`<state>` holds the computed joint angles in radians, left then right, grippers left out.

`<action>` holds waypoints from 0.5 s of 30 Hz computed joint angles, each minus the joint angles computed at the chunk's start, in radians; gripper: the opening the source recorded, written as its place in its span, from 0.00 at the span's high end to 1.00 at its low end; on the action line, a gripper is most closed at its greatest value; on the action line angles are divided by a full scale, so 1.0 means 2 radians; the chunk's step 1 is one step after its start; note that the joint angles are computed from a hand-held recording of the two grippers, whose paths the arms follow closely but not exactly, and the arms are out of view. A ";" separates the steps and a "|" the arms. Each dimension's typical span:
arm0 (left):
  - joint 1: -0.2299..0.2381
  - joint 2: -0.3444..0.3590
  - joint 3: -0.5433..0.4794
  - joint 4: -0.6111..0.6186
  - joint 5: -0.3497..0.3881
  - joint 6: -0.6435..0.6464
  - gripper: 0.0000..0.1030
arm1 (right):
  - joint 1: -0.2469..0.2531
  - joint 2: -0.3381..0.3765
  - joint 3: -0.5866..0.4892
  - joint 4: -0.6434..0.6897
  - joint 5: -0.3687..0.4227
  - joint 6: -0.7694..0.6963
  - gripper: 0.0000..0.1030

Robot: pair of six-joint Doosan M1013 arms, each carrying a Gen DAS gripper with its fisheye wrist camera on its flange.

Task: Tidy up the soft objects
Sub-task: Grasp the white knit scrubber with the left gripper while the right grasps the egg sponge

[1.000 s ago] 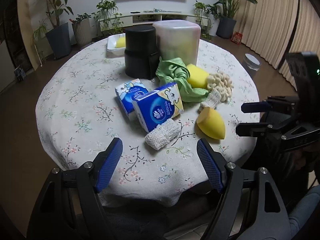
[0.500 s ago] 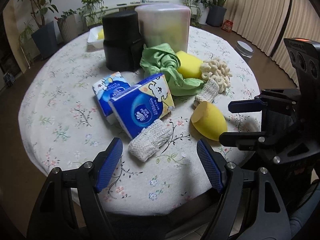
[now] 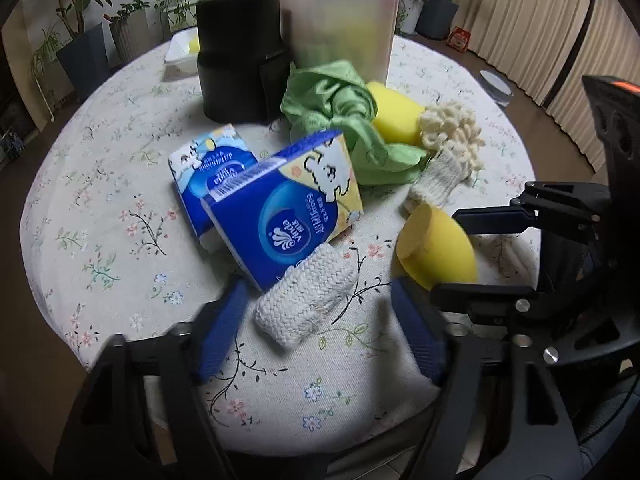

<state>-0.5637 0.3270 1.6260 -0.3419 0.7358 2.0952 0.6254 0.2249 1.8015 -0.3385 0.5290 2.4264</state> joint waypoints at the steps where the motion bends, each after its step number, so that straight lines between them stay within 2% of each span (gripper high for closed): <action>1: -0.002 0.000 0.001 0.011 -0.003 -0.009 0.46 | 0.000 0.001 0.000 0.000 0.000 -0.002 0.41; 6: 0.001 0.000 0.000 0.003 -0.001 -0.007 0.46 | 0.003 0.010 -0.008 0.000 0.002 -0.012 0.42; 9: 0.004 0.000 0.000 -0.001 0.004 -0.010 0.50 | -0.001 0.011 -0.010 0.013 -0.002 -0.026 0.46; 11: 0.005 -0.001 0.000 -0.005 0.008 -0.010 0.56 | 0.000 0.016 -0.016 0.015 0.001 -0.028 0.48; 15: 0.006 -0.003 0.003 -0.007 0.009 -0.009 0.60 | 0.003 0.022 -0.023 0.015 0.005 -0.034 0.53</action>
